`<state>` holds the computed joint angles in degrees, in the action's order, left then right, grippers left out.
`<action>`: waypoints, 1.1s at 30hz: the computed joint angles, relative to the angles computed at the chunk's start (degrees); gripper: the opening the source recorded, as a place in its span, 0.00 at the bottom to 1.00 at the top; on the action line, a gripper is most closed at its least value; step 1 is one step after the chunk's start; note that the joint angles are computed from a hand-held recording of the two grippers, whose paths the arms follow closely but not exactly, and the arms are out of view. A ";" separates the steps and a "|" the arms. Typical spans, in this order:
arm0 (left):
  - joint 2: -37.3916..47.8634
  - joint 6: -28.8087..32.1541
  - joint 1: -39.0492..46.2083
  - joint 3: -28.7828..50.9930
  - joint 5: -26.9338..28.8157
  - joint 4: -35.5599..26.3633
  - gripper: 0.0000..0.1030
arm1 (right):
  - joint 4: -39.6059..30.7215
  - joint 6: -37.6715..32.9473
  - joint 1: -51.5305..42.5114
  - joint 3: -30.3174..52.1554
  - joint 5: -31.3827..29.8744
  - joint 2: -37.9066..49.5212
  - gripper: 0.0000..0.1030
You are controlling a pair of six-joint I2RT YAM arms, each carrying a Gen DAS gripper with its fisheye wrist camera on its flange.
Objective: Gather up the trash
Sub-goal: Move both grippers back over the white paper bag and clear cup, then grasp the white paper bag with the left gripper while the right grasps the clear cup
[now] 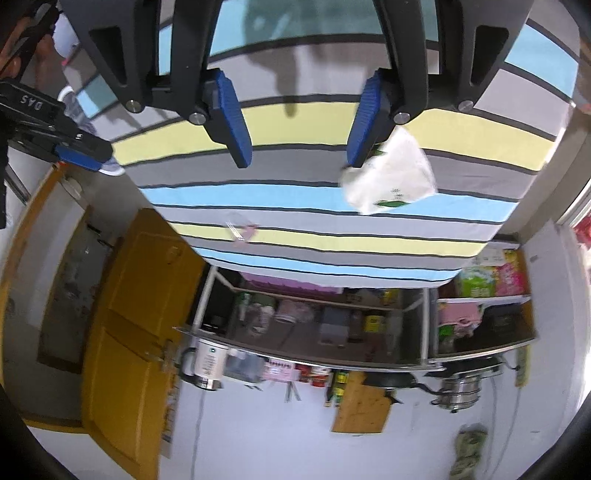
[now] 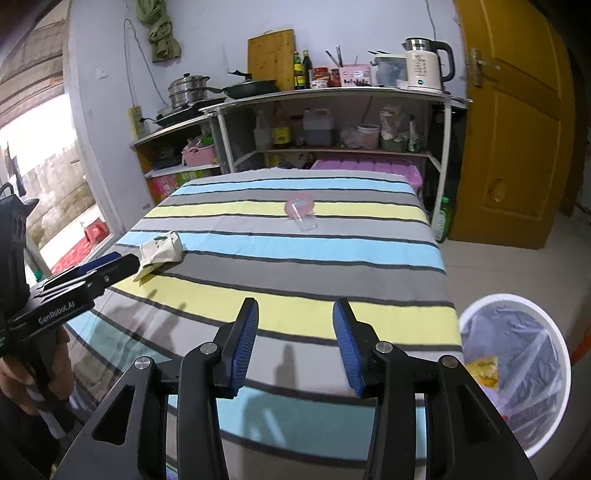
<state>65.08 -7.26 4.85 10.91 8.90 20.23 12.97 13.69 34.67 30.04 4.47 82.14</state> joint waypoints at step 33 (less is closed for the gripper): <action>37.16 9.10 20.32 26.10 13.42 -3.43 0.66 | -2.51 -3.22 1.96 17.06 0.03 17.79 0.42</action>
